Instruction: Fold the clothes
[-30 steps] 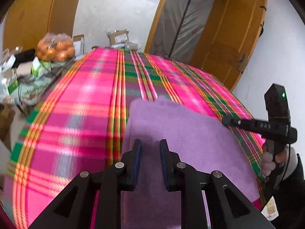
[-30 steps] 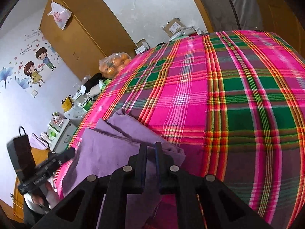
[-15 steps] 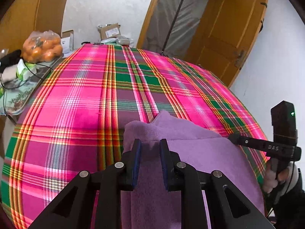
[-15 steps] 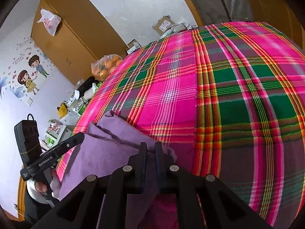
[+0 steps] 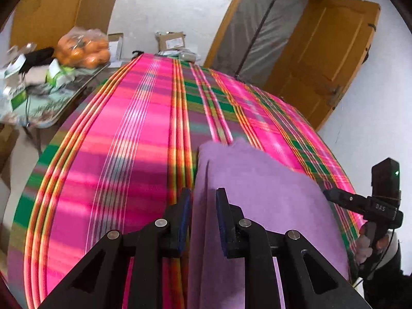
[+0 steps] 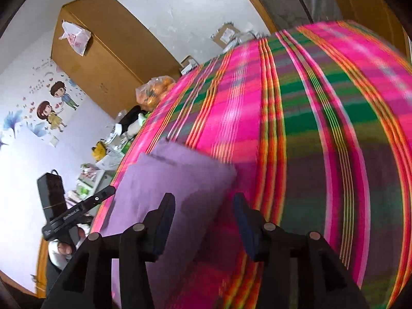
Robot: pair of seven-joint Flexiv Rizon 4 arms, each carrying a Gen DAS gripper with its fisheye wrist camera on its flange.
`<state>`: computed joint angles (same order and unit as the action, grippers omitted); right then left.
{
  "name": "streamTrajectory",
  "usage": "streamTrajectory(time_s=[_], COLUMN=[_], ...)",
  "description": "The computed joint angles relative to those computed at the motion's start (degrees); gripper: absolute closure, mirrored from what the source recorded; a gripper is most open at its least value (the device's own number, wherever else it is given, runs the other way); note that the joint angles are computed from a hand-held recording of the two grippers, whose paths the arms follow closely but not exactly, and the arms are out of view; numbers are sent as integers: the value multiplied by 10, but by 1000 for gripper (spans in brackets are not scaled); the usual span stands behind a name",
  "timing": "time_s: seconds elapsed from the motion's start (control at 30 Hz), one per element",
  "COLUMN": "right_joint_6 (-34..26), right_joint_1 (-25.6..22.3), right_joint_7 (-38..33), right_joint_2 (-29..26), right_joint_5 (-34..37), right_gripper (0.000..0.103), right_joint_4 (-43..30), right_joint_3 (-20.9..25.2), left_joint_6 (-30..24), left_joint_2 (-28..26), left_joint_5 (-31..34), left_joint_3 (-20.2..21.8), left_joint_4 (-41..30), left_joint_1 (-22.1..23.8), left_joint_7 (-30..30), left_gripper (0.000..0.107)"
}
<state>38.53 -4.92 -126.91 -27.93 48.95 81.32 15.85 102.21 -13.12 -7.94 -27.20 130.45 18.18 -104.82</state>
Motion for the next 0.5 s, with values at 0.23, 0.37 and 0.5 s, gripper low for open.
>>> streamTrajectory(time_s=[0.23, 0.37, 0.5], right_joint_6=[-83, -106, -112], right_joint_1=[-31, -26, -17], right_joint_7=[-7, -6, 1], right_joint_2=[17, 19, 17], right_joint_5=[33, 37, 33], right_gripper=[54, 53, 52], right_joint_4=[18, 18, 14], right_joint_3=[-2, -10, -16], left_joint_6=[10, 4, -18], left_joint_2=[29, 23, -16], left_joint_5=[34, 50, 63], left_joint_3=[-177, -257, -285], left_joint_4=[65, 68, 48], left_joint_1=[165, 239, 265], left_joint_7=[-66, -85, -73], left_gripper=[77, 71, 68])
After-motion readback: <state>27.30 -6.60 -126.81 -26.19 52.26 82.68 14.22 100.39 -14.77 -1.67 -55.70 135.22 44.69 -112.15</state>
